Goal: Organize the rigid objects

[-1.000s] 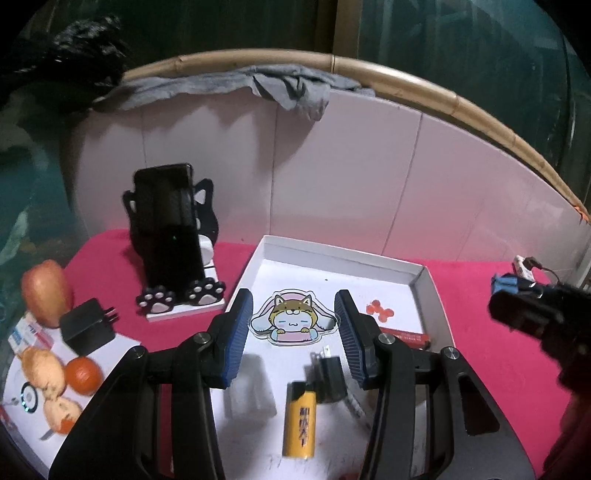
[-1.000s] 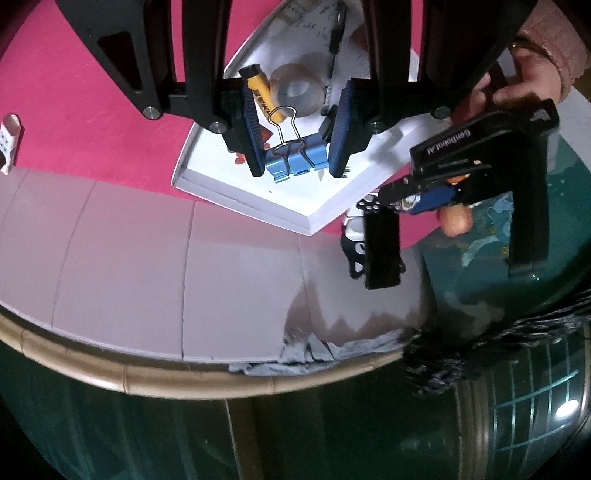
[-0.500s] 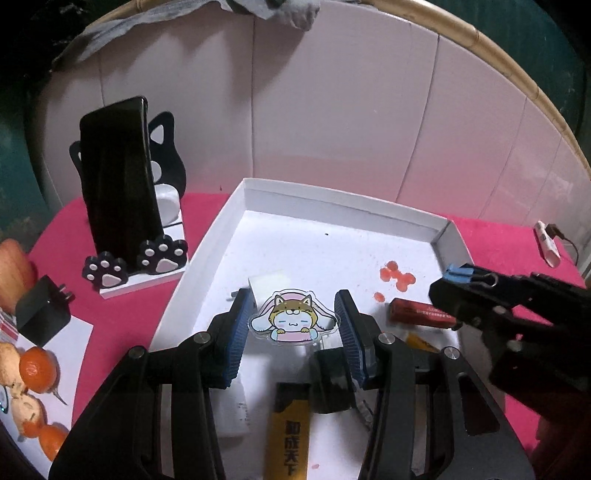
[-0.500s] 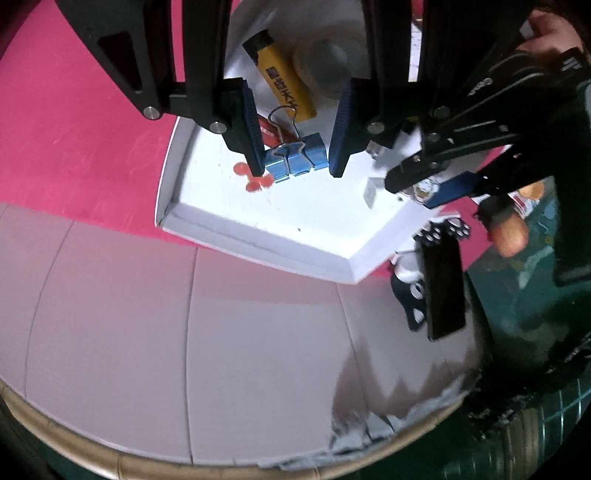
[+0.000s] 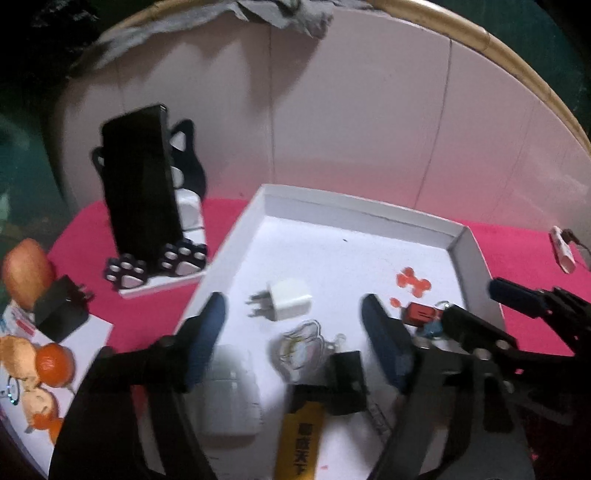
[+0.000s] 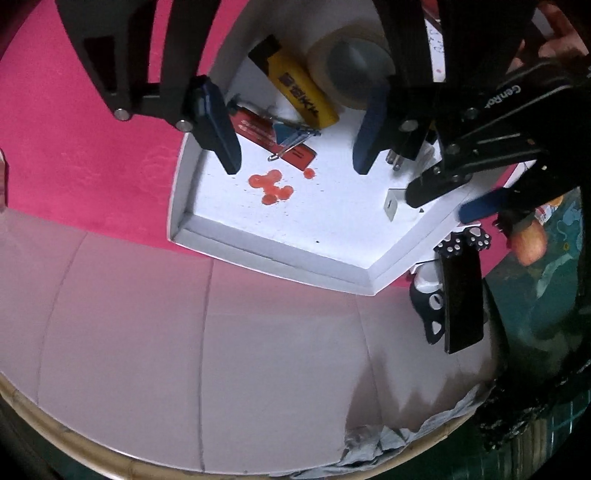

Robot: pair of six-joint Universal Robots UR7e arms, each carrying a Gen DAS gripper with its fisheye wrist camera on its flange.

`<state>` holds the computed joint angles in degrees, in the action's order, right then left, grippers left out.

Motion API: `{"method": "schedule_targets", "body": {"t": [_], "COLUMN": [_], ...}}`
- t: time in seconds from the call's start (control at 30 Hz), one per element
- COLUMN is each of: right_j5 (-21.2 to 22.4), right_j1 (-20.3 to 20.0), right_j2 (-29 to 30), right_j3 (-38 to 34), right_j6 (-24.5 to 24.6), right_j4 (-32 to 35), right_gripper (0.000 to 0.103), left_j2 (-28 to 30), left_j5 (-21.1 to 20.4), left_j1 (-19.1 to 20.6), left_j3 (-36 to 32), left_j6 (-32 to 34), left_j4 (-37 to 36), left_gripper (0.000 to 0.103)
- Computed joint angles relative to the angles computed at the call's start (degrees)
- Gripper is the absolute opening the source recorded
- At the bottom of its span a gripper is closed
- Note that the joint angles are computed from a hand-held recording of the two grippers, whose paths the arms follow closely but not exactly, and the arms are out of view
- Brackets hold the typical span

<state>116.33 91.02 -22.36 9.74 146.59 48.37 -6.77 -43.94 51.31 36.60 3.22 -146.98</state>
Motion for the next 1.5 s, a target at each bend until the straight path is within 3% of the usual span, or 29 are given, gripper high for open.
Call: {"method": "schedule_targets", "body": {"t": [0.07, 0.1, 0.43, 0.47, 0.57, 0.67, 0.83, 0.9, 0.93, 1.03, 1.23, 1.5], "right_j5": [-1.01, -1.91, -3.96, -3.61, 2.74, 3.75, -0.38, -2.46, -3.79, -7.64, -11.33, -18.17], "right_j1": [-0.18, -0.26, 0.78, 1.00, 2.44, 2.55, 2.13, 2.04, 1.90, 1.34, 0.18, -5.05], "right_j2": [-3.55, -5.81, -21.19, -23.01, -27.10, -29.74, -38.24, -42.15, -44.44, -50.19, -58.50, -67.85], "right_j3": [6.61, 10.74, 39.05, 42.33, 50.52, 54.28, 65.75, 70.68, 73.30, 79.61, 88.04, 94.21], "right_j6": [0.87, 1.04, -2.53, -3.12, -5.76, -6.11, -3.77, -2.76, -2.03, -0.62, 0.54, 8.19], "right_j4": [-3.56, -5.99, -26.92, -30.15, -41.57, -44.38, -52.31, -56.25, -58.24, -63.19, -68.44, -63.85], "right_gripper": [0.085, 0.085, 0.085, 0.085, 0.085, 0.085, 0.085, 0.091, 0.103, 0.103, 0.103, 0.103], "left_j2": [-0.71, -1.23, -7.89, -8.76, -10.89, -11.29, -14.50, -15.76, -16.46, -18.64, -20.99, -22.34], "left_j5": [0.97, 1.47, 3.06, 2.90, 3.92, 8.67, 7.70, 7.67, 7.74, 7.63, 6.98, 6.49], "left_j1": [-0.15, -0.26, -2.16, -2.39, -3.57, -5.64, -8.59, -9.73, -10.22, -11.30, -13.05, -15.27], "left_j3": [1.46, 2.53, 15.41, 16.74, 20.13, 22.37, 29.91, 32.50, 33.70, 36.24, 39.86, 44.44], "left_j6": [0.17, 0.10, -0.25, -0.94, -2.84, 0.08, 2.97, 2.48, 1.74, -2.12, -7.09, -10.06], "left_j4": [-2.11, -3.53, -14.64, -14.86, -14.16, -16.86, -27.53, -30.14, -30.79, -27.26, -19.25, -15.78], "left_gripper": [0.095, 0.103, 0.103, 0.103, 0.103, 0.103, 0.103, 0.103, 0.103, 0.103, 0.103, 0.103]}}
